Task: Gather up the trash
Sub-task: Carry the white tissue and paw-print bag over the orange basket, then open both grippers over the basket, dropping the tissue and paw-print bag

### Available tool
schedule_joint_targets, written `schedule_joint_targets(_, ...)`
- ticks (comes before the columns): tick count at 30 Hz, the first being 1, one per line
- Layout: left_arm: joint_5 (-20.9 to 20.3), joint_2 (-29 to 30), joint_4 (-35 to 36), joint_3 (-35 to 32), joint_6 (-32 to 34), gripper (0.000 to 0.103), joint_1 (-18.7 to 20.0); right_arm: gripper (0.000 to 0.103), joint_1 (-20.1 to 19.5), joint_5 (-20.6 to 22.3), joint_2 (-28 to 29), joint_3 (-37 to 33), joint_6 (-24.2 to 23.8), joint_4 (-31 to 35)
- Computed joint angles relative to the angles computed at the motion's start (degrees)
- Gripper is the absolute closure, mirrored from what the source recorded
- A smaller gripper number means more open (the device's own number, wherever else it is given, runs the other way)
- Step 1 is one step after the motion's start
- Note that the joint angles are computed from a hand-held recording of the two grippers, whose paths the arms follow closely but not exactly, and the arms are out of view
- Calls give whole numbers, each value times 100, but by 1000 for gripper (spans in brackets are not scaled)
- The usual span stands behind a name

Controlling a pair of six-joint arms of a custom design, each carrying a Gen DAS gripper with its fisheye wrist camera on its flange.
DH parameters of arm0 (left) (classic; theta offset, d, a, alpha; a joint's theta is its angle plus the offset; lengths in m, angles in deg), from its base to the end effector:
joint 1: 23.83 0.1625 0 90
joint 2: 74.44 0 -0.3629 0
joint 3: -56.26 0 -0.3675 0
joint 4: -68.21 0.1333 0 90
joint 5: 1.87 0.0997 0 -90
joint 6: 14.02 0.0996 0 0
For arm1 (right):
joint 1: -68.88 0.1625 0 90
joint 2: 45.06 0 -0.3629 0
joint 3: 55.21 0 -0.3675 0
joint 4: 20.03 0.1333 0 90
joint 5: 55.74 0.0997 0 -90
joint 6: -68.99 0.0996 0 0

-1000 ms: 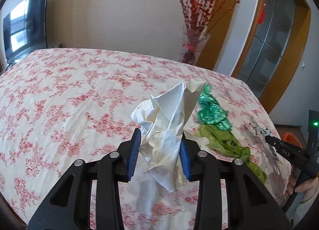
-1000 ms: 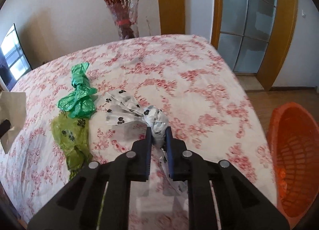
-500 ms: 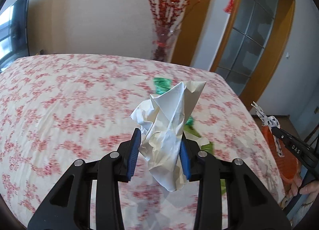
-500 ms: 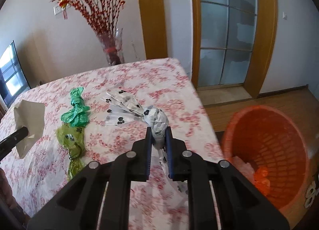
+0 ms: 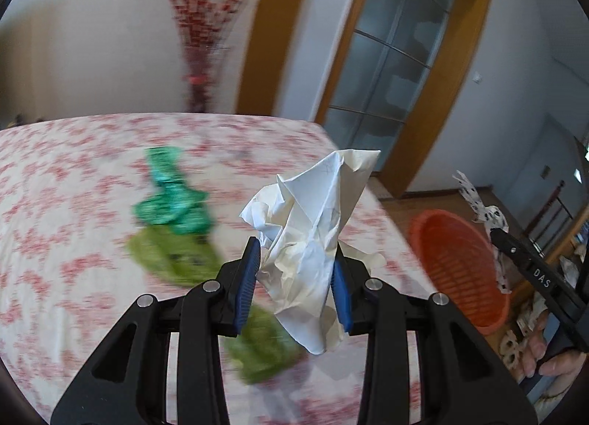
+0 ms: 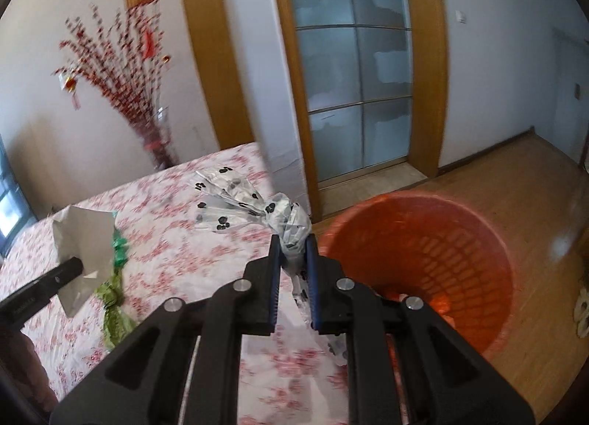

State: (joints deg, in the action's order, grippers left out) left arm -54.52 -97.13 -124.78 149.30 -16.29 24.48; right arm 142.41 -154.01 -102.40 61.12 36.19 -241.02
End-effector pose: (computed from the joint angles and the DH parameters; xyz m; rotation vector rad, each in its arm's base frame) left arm -0.2445 -0.5657 -0.0565 0.6253 2.4971 -1.0196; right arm -0.0304 -0.5225 0.2174 0.1931 -2.1390 1.3518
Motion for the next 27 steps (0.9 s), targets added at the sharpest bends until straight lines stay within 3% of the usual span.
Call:
schedule_joint_targets(10,-822,934,735,-1311,84,67,-298,89,-566,223,-481,239,290,-438)
schedule_joint_targets(21,-1345,1878,1711,-2775,158,67,-368,89,-1222,651,-811,78,898,-88)
schedule_joint_targets(27,-1484,2109,1946,-3061,103,67,-428,89,-1396,777,-797,-124,1097,133)
